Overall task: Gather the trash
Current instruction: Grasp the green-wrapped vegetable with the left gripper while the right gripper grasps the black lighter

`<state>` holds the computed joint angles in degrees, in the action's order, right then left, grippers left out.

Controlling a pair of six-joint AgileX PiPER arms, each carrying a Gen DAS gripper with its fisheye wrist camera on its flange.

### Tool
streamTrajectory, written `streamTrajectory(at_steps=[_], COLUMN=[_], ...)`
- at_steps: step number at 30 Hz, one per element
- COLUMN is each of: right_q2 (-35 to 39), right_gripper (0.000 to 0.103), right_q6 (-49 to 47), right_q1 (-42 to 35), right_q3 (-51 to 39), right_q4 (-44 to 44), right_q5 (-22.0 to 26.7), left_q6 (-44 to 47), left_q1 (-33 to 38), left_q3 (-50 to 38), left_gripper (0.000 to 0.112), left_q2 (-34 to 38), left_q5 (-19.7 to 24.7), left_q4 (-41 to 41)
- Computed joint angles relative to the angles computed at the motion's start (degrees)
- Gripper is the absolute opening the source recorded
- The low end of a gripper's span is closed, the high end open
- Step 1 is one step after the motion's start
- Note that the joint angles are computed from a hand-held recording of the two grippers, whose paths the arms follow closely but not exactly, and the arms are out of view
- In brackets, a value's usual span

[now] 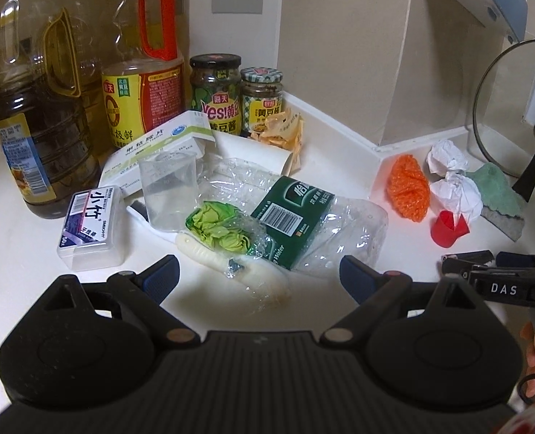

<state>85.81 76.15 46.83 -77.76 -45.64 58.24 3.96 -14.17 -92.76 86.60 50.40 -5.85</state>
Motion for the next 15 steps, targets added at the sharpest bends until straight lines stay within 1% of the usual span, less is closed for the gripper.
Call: streamTrajectory(at_steps=[2,3,4,6,8,11,15], right_q2=[0.0,0.0,0.2,0.5,0.0,-0.3,-1.0], right_gripper=[0.099,0.097,0.090,0.082,0.081,0.081,0.081], right_q6=[-0.2,-0.3,-0.5,-1.0,-0.7,0.2,0.5], right_q1=[-0.1,-0.1,0.1,0.6,0.5,1.4,2.0], right_q3=[0.1,0.1,0.0,-0.3,0.2,0.2,0.1], right_q4=[-0.1,-0.3,-0.7,-1.7,-1.7,-3.5,-3.8], right_q5=[-0.2,-0.1,0.2,0.7,-0.1,1.1,2.1], left_q6=[0.1,0.2,0.2,0.7,1.0,1.6,1.9], left_q1=[-0.2,-0.3,-0.4,-0.3,-0.1,0.0,0.1], left_q3=[-0.1,0.0,0.0,0.1,0.1,0.3,-0.3], left_gripper=[0.094,0.094,0.094,0.094,0.094,0.094,0.094], left_q2=[0.3,0.4,0.5,0.7,1.0,1.3,2.5], left_q5=[-0.2,-0.3,-0.5,-0.6,-0.7,-1.4,-2.6], left_q4=[0.3,0.5,0.6,0.3,0.0,0.1,0.6])
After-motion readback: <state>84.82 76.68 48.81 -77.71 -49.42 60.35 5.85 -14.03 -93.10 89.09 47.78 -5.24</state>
